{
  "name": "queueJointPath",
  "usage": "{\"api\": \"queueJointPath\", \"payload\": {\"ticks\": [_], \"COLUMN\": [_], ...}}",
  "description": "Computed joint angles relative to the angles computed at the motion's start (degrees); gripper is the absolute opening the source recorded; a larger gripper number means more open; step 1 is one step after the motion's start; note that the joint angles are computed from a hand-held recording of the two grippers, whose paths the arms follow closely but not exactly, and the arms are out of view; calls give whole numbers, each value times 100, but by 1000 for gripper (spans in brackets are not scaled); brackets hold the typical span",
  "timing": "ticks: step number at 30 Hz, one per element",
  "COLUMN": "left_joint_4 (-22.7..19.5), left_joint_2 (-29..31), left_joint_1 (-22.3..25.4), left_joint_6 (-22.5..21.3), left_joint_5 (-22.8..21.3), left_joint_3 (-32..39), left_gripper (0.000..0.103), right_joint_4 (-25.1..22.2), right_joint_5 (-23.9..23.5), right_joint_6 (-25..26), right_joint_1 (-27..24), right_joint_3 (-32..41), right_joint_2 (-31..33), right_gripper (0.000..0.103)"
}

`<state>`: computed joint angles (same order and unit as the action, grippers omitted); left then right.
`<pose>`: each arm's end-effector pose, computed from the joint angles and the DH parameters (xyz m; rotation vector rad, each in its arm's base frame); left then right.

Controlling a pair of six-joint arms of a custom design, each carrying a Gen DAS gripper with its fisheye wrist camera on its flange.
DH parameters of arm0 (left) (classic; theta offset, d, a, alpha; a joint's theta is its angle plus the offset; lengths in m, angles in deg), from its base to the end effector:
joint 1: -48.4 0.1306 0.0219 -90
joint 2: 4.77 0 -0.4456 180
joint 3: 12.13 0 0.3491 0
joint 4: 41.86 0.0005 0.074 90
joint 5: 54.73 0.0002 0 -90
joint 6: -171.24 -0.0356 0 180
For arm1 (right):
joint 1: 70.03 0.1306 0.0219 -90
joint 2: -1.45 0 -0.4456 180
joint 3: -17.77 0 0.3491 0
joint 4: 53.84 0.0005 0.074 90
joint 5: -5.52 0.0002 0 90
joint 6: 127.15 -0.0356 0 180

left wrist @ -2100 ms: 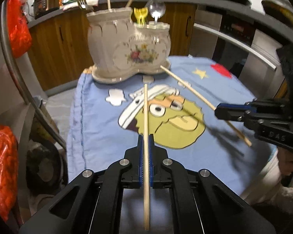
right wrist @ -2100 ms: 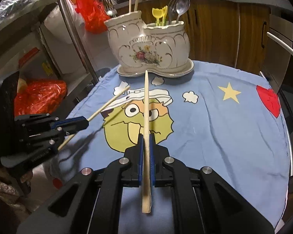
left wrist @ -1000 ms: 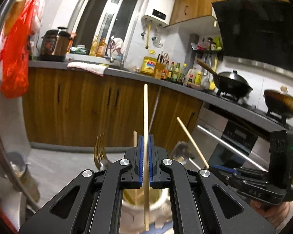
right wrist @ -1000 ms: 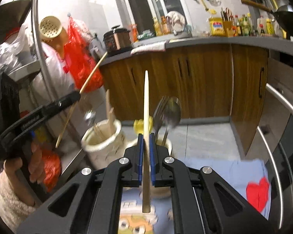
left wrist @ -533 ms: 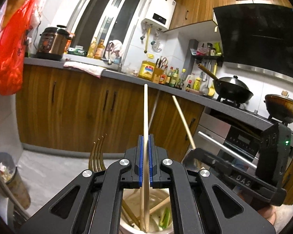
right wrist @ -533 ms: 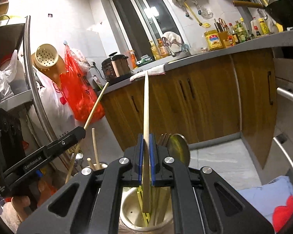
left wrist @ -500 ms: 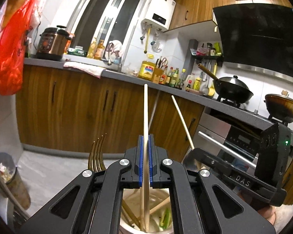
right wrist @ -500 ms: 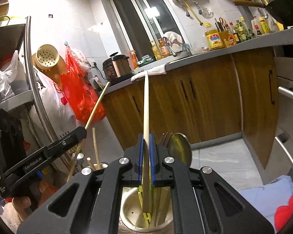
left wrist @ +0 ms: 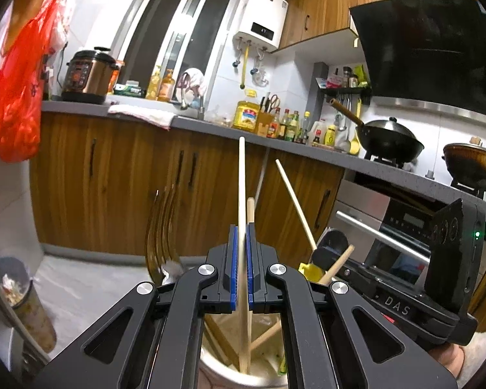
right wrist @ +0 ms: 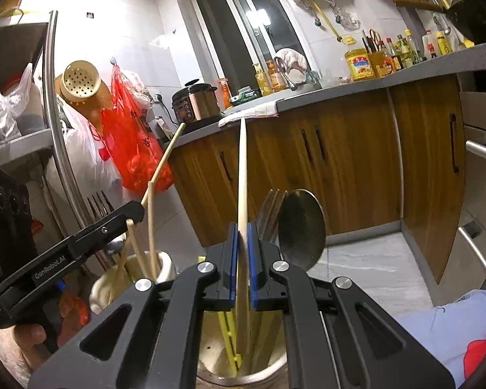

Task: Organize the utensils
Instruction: 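Lift both chopsticks and carry them over the ceramic holder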

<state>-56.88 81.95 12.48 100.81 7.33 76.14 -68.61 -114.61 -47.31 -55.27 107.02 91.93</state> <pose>0.3722 -0.2496 0.5602 -0.0912 1.7830 -0.2576 0.4552 0.1379 0.5396 -0.4484 1.8303 0.7857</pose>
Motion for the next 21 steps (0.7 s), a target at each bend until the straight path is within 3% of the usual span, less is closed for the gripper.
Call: {"api": "queueJointPath", "payload": {"ticks": [10,17,21], "left_joint_4": [-37,-176,-513], "left_joint_2": [-106,-146,-165], "left_joint_1": [-93,-109,-113], "left_joint_6": [-2,-73,26], "left_joint_5": [-80,-31,111], "left_joint_3": [-132,-150,-94], "left_gripper": [5,5,5], "right_joint_4": [326,186,40], "right_joint_5": [147,318,378], "right_joint_6": [-28,230,431], "right_joint_1": [-19,58,65], "right_joint_3": [-340,-423,-488], "right_joint_2": [-155,-227,-362], "right_gripper": [6,6,6]}}
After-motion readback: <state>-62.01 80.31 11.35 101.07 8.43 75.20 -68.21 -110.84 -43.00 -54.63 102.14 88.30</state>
